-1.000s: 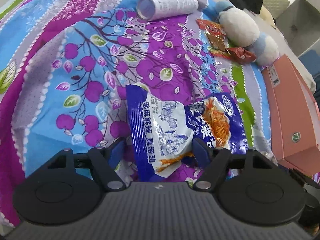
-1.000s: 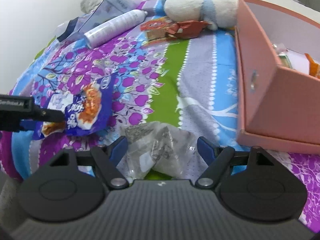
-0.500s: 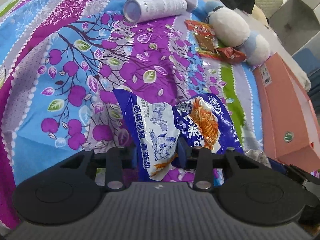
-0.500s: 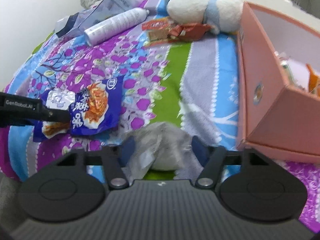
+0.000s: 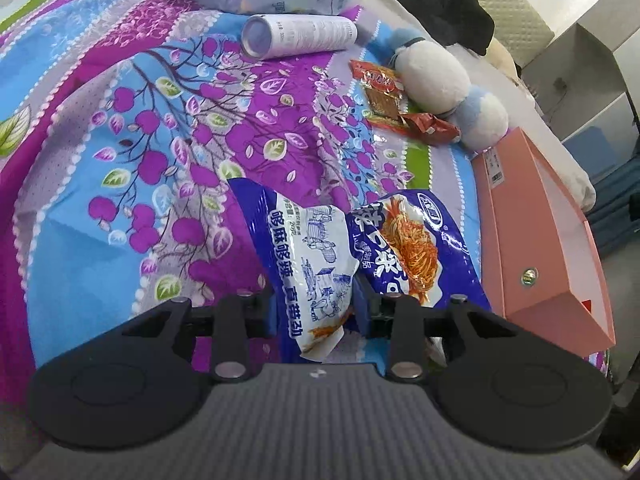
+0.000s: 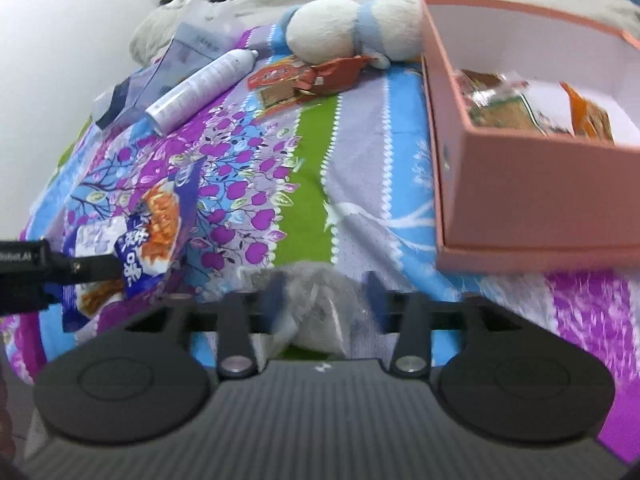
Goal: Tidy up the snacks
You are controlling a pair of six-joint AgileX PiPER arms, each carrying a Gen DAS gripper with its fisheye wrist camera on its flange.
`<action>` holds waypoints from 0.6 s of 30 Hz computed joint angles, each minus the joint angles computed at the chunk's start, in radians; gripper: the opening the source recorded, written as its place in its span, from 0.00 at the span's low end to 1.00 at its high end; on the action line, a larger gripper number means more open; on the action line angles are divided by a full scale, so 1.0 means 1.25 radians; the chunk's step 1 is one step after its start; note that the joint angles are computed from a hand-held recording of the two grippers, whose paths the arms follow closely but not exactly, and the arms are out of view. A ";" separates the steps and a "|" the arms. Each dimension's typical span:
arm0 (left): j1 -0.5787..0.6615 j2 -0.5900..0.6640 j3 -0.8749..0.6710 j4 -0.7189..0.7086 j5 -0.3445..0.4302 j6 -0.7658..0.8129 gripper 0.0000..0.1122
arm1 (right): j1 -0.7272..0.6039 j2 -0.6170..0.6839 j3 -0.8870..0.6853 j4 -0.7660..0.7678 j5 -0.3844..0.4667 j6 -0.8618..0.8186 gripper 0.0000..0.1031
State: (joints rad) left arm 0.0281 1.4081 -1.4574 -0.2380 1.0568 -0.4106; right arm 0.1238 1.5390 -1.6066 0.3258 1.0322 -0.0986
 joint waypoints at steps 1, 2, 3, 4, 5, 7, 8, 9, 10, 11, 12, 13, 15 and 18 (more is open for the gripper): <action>0.004 -0.006 0.006 -0.006 0.002 0.003 0.36 | -0.008 -0.012 0.018 0.016 -0.007 -0.004 0.80; 0.007 -0.012 0.011 -0.009 0.004 0.005 0.36 | -0.018 -0.028 0.042 0.038 -0.022 -0.016 0.77; 0.010 -0.018 0.016 -0.011 0.006 0.007 0.36 | -0.024 -0.038 0.060 0.053 -0.032 -0.027 0.78; 0.013 -0.024 0.019 -0.014 0.007 0.008 0.36 | -0.027 -0.042 0.072 0.060 -0.037 -0.033 0.78; 0.015 -0.026 0.020 -0.015 0.009 0.010 0.36 | -0.025 -0.045 0.081 0.053 -0.042 -0.027 0.78; 0.017 -0.032 0.021 -0.015 0.014 0.009 0.36 | -0.022 -0.045 0.096 0.044 -0.054 -0.018 0.78; 0.018 -0.034 0.021 -0.014 0.016 0.008 0.36 | -0.024 -0.041 0.099 0.049 -0.056 -0.022 0.78; 0.017 -0.035 0.019 -0.013 0.019 0.008 0.36 | -0.029 -0.038 0.105 0.064 -0.059 -0.035 0.78; 0.017 -0.035 0.017 -0.012 0.021 0.006 0.36 | -0.034 -0.038 0.112 0.081 -0.065 -0.048 0.78; 0.016 -0.036 0.014 -0.013 0.023 0.006 0.36 | -0.039 -0.035 0.118 0.099 -0.072 -0.064 0.78; 0.015 -0.036 0.012 -0.014 0.025 0.008 0.36 | -0.042 -0.030 0.118 0.109 -0.072 -0.073 0.78; 0.013 -0.036 0.009 -0.014 0.027 0.009 0.36 | -0.043 -0.022 0.113 0.112 -0.067 -0.074 0.78; 0.010 -0.037 0.005 -0.011 0.029 0.008 0.36 | -0.047 -0.010 0.108 0.132 -0.060 -0.084 0.77; 0.011 -0.037 0.000 -0.011 0.035 0.008 0.36 | -0.050 0.007 0.111 0.163 -0.072 -0.097 0.79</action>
State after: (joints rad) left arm 0.0417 1.3624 -1.4574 -0.2520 1.1001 -0.4011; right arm 0.0614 1.5481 -1.4682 0.5291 0.9424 -0.2197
